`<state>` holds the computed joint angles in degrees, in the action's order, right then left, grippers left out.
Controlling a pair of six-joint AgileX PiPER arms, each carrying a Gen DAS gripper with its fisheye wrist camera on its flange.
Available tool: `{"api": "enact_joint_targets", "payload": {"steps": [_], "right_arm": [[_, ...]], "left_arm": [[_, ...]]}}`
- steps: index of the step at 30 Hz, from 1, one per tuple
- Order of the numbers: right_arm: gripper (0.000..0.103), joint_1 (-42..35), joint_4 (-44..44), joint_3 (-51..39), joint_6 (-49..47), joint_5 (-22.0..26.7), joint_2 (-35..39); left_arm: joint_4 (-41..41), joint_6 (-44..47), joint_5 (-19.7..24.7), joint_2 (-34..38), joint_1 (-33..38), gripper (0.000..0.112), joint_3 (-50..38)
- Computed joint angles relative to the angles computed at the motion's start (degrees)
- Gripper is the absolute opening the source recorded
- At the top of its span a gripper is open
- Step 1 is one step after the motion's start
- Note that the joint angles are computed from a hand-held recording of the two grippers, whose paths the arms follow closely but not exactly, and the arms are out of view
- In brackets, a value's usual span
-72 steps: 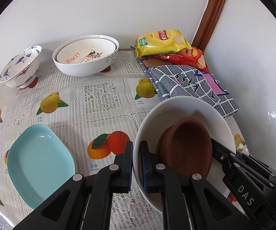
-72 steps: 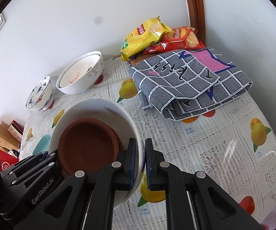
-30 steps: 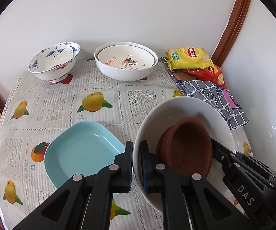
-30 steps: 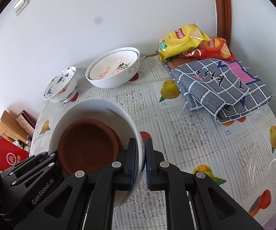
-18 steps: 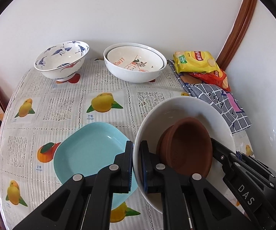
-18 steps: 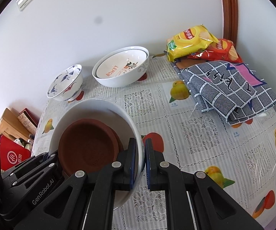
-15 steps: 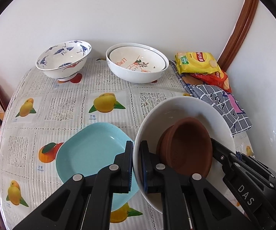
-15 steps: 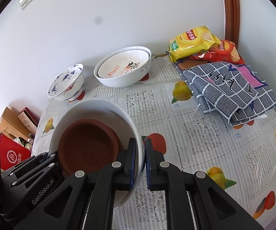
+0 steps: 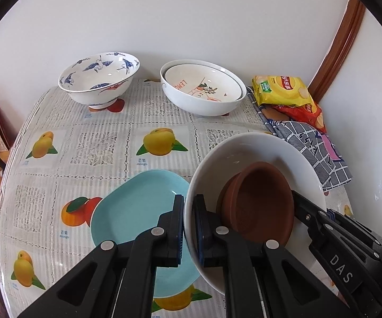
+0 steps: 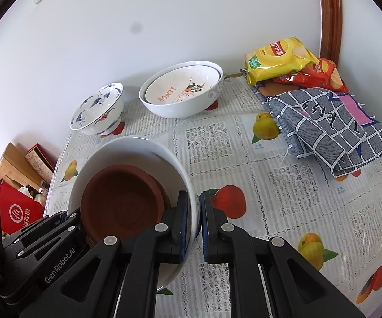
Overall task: Organize plates and bowls
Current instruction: 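Carry the white bowl with both grippers toward the teal plate stack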
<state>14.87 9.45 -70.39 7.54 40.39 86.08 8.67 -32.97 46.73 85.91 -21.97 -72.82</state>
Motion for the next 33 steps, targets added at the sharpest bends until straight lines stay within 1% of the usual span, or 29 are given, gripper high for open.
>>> {"api": "enact_joint_targets", "payload": {"steps": [22,33], "right_arm": [[0.009,5.2,-2.1,-3.0,3.0,-0.8,3.1],[0.009,7.8,-2.3,-3.7,3.8,-1.2,5.5]], "left_arm": [[-1.6,3.4,-0.7,-2.0,5.6,0.008,2.4],[-3.3,5.3,-2.0,-2.5,9.0,0.008,5.5]]}}
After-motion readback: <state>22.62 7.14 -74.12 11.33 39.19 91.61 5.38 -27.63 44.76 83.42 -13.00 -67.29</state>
